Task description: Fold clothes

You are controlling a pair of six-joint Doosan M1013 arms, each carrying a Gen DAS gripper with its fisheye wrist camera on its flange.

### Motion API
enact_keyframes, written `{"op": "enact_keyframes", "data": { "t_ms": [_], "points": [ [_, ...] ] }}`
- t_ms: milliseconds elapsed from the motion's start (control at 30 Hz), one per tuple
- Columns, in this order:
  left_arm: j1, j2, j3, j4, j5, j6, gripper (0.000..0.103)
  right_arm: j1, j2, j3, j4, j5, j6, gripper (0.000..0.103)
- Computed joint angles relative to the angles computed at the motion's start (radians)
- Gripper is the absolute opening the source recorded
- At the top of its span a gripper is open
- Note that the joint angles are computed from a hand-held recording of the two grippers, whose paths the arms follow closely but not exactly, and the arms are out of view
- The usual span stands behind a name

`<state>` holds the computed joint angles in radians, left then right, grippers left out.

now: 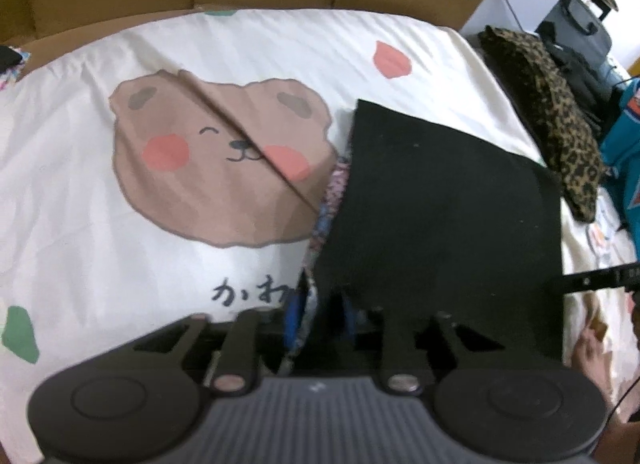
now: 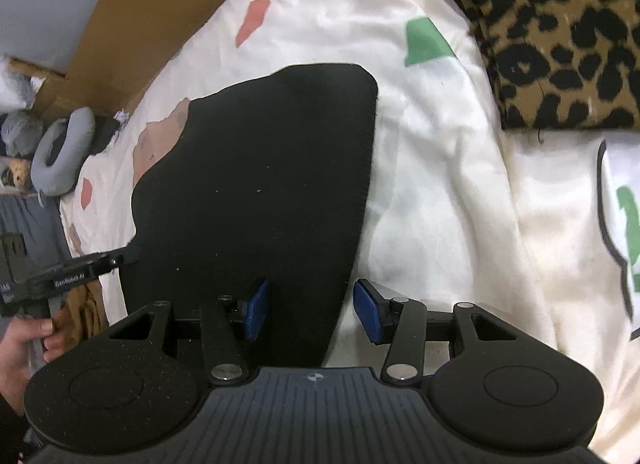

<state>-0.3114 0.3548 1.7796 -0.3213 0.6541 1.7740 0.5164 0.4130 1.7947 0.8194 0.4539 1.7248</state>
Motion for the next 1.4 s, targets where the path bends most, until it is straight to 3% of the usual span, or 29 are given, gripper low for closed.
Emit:
{"op": "enact_keyframes", "data": {
  "t_ms": [100, 200, 267, 333, 467, 500, 533, 567, 833, 900, 933, 967, 1167, 1400],
  "points": [
    [0.006, 0.002, 0.000, -0.006, 0.002, -0.012, 0.046, -0.008, 0.001, 0.017, 0.144, -0.011, -0.118, 0.052],
    [0.012, 0.005, 0.002, -0.030, 0.002, 0.004, 0.046, -0.014, 0.005, 0.023, 0.235, -0.009, -0.180, 0.032],
    [0.014, 0.007, 0.004, -0.044, 0.002, 0.015, 0.046, -0.020, 0.004, 0.027, 0.302, -0.008, -0.237, 0.012],
    [0.018, 0.010, 0.006, -0.070, 0.005, 0.037, 0.041, -0.026, -0.001, 0.037, 0.398, -0.004, -0.321, 0.009],
    [0.021, 0.013, 0.008, -0.094, 0.006, 0.065, 0.037, -0.033, 0.001, 0.046, 0.478, 0.007, -0.386, 0.015],
    [0.022, 0.013, 0.007, -0.096, 0.007, 0.070, 0.036, -0.034, 0.004, 0.045, 0.478, 0.010, -0.386, 0.021],
    [0.022, 0.013, 0.007, -0.098, 0.008, 0.072, 0.036, -0.034, 0.006, 0.048, 0.498, 0.012, -0.401, 0.040],
    [0.023, 0.013, 0.008, -0.100, 0.009, 0.074, 0.035, -0.035, 0.010, 0.053, 0.542, 0.012, -0.437, 0.049],
    [0.026, 0.017, 0.010, -0.119, 0.011, 0.074, 0.036, -0.024, 0.047, 0.052, 0.779, 0.010, -0.594, 0.049],
    [0.027, 0.017, 0.015, -0.129, 0.003, 0.083, 0.036, -0.020, 0.054, 0.048, 0.810, 0.004, -0.611, 0.043],
    [0.029, 0.018, 0.018, -0.141, 0.002, 0.087, 0.036, -0.019, 0.056, 0.046, 0.800, 0.002, -0.599, 0.023],
    [0.033, 0.018, 0.020, -0.156, 0.004, 0.088, 0.036, -0.019, 0.058, 0.042, 0.776, 0.001, -0.577, 0.011],
    [0.039, 0.018, 0.025, -0.202, 0.017, 0.094, 0.032, -0.029, 0.035, 0.044, 0.724, 0.001, -0.532, 0.007],
    [0.033, 0.013, 0.039, -0.269, 0.046, 0.100, 0.028, -0.053, 0.019, 0.017, 0.546, -0.003, -0.433, 0.006]
  ]
}}
